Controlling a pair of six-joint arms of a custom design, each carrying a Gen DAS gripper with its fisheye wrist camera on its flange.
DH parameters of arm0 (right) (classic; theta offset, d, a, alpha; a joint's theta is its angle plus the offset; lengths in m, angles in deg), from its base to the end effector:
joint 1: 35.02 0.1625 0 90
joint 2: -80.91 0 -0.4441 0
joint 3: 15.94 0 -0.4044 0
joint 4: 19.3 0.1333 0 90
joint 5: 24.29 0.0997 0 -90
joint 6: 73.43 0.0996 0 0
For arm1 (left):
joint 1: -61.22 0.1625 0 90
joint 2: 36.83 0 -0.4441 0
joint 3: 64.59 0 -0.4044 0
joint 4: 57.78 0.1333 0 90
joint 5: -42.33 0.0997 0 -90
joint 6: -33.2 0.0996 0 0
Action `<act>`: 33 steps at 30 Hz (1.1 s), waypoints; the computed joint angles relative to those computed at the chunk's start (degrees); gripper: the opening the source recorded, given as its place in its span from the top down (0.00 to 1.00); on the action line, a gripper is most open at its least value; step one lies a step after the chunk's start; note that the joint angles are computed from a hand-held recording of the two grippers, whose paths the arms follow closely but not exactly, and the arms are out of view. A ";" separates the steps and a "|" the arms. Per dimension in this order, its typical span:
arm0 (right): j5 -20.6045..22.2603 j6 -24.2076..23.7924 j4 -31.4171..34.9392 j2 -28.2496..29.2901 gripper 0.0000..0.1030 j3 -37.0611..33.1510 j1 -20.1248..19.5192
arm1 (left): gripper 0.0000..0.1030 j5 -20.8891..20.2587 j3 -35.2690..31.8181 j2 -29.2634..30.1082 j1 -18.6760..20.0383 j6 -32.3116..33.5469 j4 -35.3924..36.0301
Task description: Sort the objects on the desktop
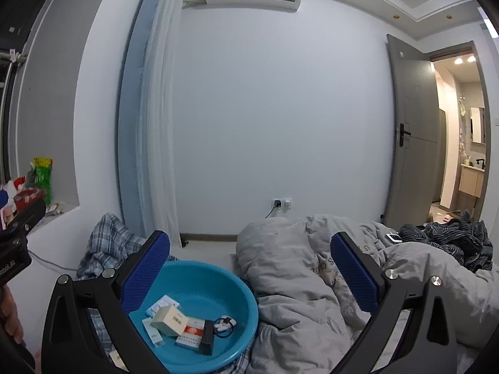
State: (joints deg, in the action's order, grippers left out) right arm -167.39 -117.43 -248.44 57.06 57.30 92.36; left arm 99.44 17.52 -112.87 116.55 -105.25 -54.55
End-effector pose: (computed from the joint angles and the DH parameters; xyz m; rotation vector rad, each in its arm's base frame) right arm 0.4856 -0.5472 0.1345 0.4506 -1.7754 1.5828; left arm -0.1734 -0.5801 0.4388 0.8344 1.8713 -1.6502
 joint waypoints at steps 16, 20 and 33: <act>2.81 -2.30 -1.89 -0.18 0.01 0.70 0.10 | 0.00 3.74 6.75 -4.00 0.23 4.20 -12.01; 2.77 -3.01 -2.16 -0.16 0.01 0.90 0.25 | 0.00 4.75 7.79 -4.91 0.15 4.19 -12.95; 3.41 -4.26 -4.39 0.18 0.01 0.37 0.52 | 0.00 0.23 2.53 -1.95 0.17 0.65 -4.25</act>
State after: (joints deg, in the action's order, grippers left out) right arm -163.99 -121.70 -252.83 57.24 57.68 92.88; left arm 99.66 20.05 -114.82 116.72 -104.61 -58.80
